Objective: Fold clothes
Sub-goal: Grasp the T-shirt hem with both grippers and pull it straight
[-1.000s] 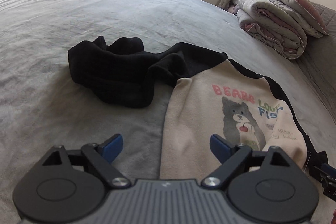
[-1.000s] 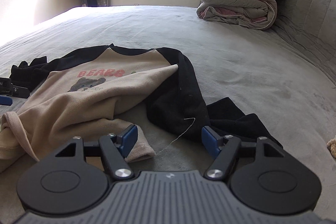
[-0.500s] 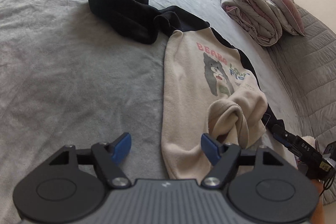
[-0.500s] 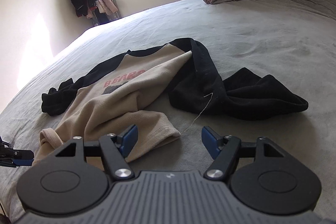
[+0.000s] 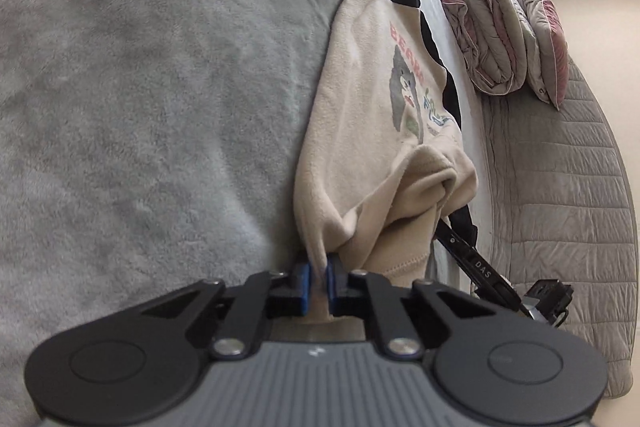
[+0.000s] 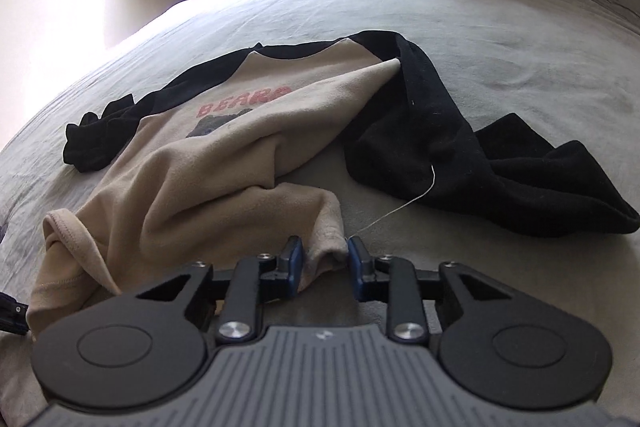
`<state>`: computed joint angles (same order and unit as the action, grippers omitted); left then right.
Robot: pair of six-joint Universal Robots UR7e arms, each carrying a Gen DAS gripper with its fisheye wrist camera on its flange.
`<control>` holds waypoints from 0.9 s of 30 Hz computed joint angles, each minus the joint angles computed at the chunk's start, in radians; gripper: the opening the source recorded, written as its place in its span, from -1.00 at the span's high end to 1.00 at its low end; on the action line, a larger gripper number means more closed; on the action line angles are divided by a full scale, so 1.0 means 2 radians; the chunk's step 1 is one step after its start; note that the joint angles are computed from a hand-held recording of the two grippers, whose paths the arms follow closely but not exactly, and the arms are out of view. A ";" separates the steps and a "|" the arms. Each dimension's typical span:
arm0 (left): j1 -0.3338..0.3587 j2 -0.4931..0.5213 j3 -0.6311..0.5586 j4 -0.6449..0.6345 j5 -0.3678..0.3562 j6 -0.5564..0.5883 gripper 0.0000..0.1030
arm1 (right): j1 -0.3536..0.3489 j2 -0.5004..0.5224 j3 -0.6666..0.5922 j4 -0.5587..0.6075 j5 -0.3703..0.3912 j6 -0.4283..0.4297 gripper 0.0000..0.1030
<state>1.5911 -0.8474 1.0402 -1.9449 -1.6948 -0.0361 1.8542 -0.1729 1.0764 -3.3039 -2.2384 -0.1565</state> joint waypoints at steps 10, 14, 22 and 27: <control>-0.023 -0.044 0.040 -0.040 0.043 0.024 0.87 | 0.028 -0.067 0.103 -0.014 -0.042 0.053 0.73; -0.022 -0.063 0.046 -0.041 0.045 0.039 0.87 | 0.046 -0.097 0.154 -0.033 -0.059 0.078 0.73; -0.020 -0.070 0.024 -0.002 0.039 0.058 0.87 | 0.081 -0.141 0.222 -0.056 -0.080 0.092 0.74; -0.012 -0.069 0.020 0.025 0.051 0.070 0.87 | 0.088 -0.155 0.249 -0.010 -0.081 0.130 0.74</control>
